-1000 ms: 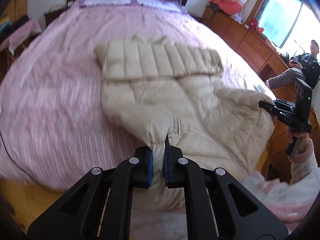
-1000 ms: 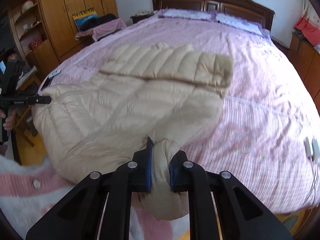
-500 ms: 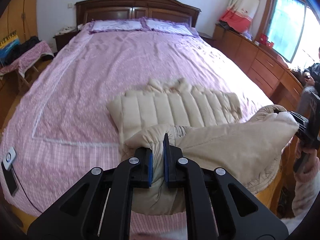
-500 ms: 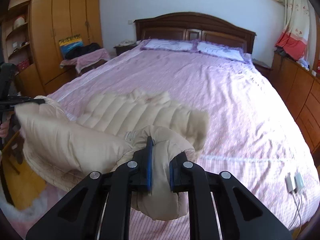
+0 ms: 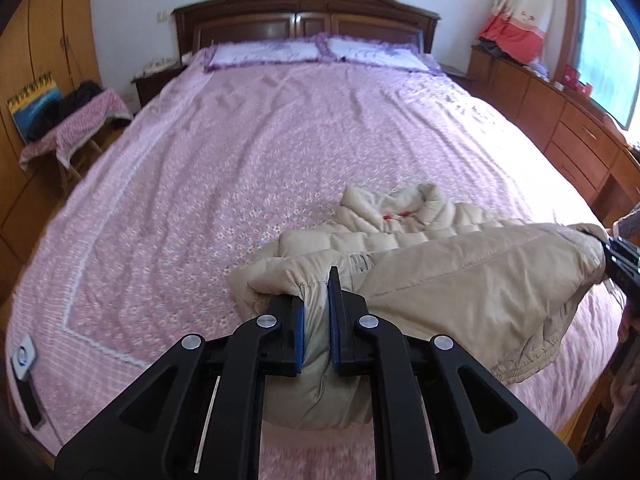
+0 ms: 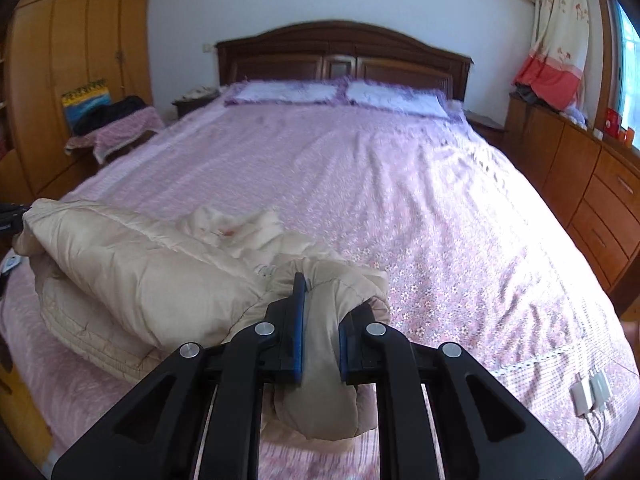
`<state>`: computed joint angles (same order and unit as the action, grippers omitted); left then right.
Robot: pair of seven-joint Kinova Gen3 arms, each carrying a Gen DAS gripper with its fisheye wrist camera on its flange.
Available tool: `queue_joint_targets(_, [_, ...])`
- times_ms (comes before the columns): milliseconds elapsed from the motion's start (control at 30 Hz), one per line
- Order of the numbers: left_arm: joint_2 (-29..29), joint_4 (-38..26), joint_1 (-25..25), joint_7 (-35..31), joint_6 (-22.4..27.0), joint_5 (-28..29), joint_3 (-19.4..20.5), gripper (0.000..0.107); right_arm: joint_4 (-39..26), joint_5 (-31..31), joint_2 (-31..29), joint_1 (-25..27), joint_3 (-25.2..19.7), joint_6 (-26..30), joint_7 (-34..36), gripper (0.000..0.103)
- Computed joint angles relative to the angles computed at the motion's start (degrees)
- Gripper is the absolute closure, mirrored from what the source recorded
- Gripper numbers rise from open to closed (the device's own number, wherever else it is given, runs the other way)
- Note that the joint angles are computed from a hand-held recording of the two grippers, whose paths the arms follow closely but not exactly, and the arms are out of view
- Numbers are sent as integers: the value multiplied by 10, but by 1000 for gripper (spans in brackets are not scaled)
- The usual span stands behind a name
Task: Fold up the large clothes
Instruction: 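Carry the hem over toward the collar with both tools and open them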
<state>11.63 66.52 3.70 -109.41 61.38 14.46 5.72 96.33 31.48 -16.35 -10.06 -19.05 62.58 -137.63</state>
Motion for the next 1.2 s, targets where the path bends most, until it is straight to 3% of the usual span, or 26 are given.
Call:
queue_joint_targets(167, [47, -3, 40, 54, -26, -63, -5, 93, 17, 3, 43, 0, 23, -27, -9, 87])
queue_joint_targets(267, [65, -4, 58, 71, -35, -98, -7, 90, 26, 19, 65, -10, 34, -38, -20, 78])
queue_joint_targets(367, [81, -7, 71, 84, -38, -122, -8, 88, 28, 29, 81, -24, 44, -42, -31, 74])
queue_joint_targets(600, [105, -3, 71, 97, -50, -124, -6, 84, 51, 32, 106, -41, 71, -71, -71, 69])
queue_joint_targets(767, [95, 11, 75, 103, -63, -133, -7, 84, 47, 41, 113, -55, 76, -61, -96, 69])
queue_joint_targets(900, [71, 16, 58, 86, -49, -115, -1, 68, 44, 31, 93, -58, 78, -58, -93, 63])
queue_joint_targets(1000, [42, 42, 58, 87, -70, -118, -11, 24, 50, 18, 67, -51, 77, -74, -86, 52])
queue_joint_targets(1133, [10, 66, 19, 50, -71, -66, 0, 24, 60, -7, 36, -32, 68, -100, -80, 40])
queue_joint_targets(1200, [-3, 78, 13, 47, -73, -58, -3, 24, 64, -4, 25, -20, 53, -105, -88, 25])
